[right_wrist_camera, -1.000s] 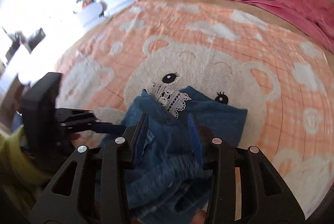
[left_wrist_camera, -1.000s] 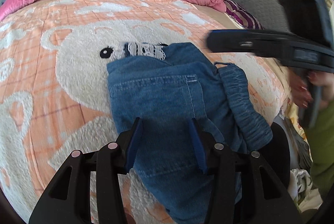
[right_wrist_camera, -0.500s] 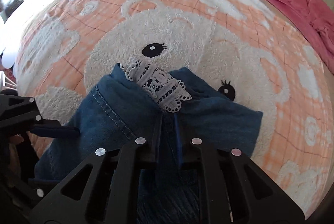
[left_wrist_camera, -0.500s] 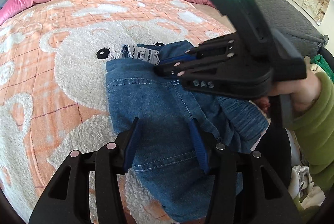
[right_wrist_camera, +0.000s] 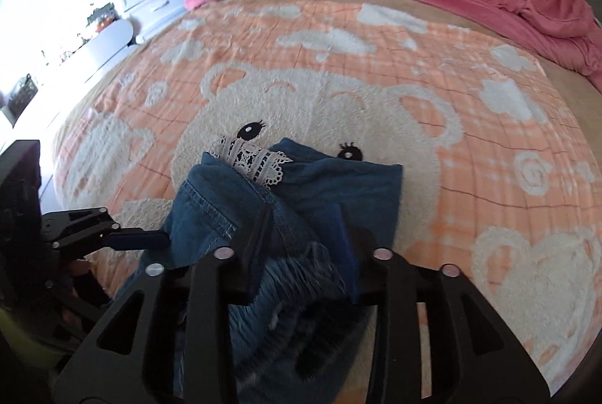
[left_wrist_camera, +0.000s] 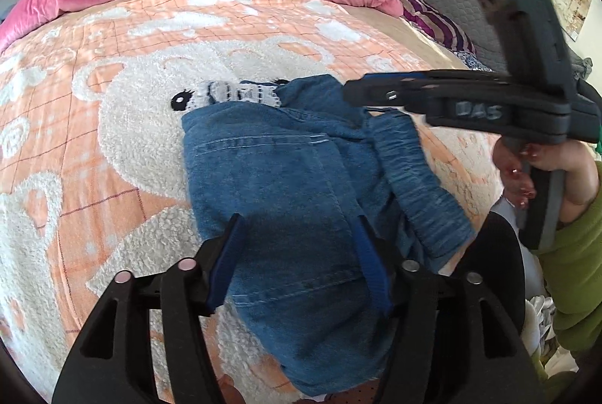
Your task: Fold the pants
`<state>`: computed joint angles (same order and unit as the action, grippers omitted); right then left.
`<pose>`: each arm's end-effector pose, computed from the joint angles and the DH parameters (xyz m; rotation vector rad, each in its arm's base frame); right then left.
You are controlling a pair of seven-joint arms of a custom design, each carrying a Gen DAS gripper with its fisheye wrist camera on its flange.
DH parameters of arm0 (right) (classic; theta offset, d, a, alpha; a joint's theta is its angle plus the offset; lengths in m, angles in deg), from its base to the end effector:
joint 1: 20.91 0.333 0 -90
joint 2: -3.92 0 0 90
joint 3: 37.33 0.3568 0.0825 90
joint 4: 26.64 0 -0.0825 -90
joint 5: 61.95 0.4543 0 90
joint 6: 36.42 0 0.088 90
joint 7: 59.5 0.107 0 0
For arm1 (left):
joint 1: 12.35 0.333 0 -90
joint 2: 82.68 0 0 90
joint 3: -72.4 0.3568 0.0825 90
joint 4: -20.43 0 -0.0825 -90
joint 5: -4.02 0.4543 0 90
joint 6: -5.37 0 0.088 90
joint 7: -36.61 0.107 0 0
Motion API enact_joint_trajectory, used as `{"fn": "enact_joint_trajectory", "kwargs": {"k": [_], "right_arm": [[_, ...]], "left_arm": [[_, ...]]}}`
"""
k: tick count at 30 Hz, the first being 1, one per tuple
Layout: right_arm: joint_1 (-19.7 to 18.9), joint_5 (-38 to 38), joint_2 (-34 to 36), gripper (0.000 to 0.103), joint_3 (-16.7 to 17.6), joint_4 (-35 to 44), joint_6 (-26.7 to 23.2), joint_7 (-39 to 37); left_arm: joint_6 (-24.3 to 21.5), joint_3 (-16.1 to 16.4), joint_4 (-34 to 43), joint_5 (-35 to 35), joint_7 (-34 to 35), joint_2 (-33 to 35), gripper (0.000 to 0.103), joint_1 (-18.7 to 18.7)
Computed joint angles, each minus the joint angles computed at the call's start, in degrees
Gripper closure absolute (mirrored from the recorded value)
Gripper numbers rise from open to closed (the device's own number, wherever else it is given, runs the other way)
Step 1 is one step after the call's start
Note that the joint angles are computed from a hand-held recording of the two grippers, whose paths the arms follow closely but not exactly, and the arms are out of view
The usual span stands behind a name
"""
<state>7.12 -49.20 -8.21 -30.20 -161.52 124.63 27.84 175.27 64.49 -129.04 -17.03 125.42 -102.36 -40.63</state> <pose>0.4685 0.3201 0.4917 -2.1280 1.2901 -0.2852 0.4116 -0.2722 0.4403 -1.6776 2.2306 -0.9964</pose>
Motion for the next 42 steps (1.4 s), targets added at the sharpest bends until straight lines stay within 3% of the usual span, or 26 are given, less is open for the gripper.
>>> {"fn": "enact_joint_trajectory", "kwargs": {"k": [4,7,9,11,19,23,25,36,40,42], "right_arm": [[0.1,0.2,-4.6,0.060,-0.5,-3.8,1.8,0.5],[-0.5,-0.9,-8.4,0.049,0.2,-7.5,3.6,3.0],[-2.7,-3.9,-11.2,0.047,2.4,-10.0,4.3,7.4],[-1.8,-3.8,-14.1,0.042,1.6,-13.1,7.1,9.3],[-4.5,-9.0,-20.8,0.030,3.6,-19.0,10.7,17.3],[-3.9,-10.2,-20.8,0.028,2.8,-19.6,10.7,18.7],[-3.6,-10.4,-20.2,0.026,2.3,-19.7,10.7,19.2],[-0.2,-8.2,-15.6,0.026,-1.4,-19.0,10.9,19.0],[5.1,-4.0,-12.9,0.026,-6.6,-17.6,11.4,14.1],[7.0,-1.4,-11.0,0.033,-8.3,-16.3,10.2,11.8]], "left_arm": [[-0.3,-3.4,-0.5,3.5,-4.2,-0.9,0.040,3.0],[0.4,-2.7,-1.7,3.3,-5.3,-2.8,0.038,1.5],[0.4,-3.3,-2.9,4.4,-6.8,-4.6,0.030,1.4],[0.4,-3.1,-3.9,5.0,-7.7,-6.3,0.029,0.7],[-0.6,-10.2,-5.9,14.4,-20.0,-12.0,0.016,8.3],[-1.1,-10.1,-6.1,17.2,-23.6,-12.6,0.015,8.6],[-1.6,-10.7,-5.8,18.6,-25.7,-12.1,0.009,9.7],[-0.9,-10.6,-5.3,22.7,-32.8,-7.8,0.008,12.1],[3.4,-8.6,-5.8,21.2,-34.8,-6.0,0.008,11.6],[5.5,-5.5,-5.7,19.3,-33.9,-4.3,0.008,9.2]]}}
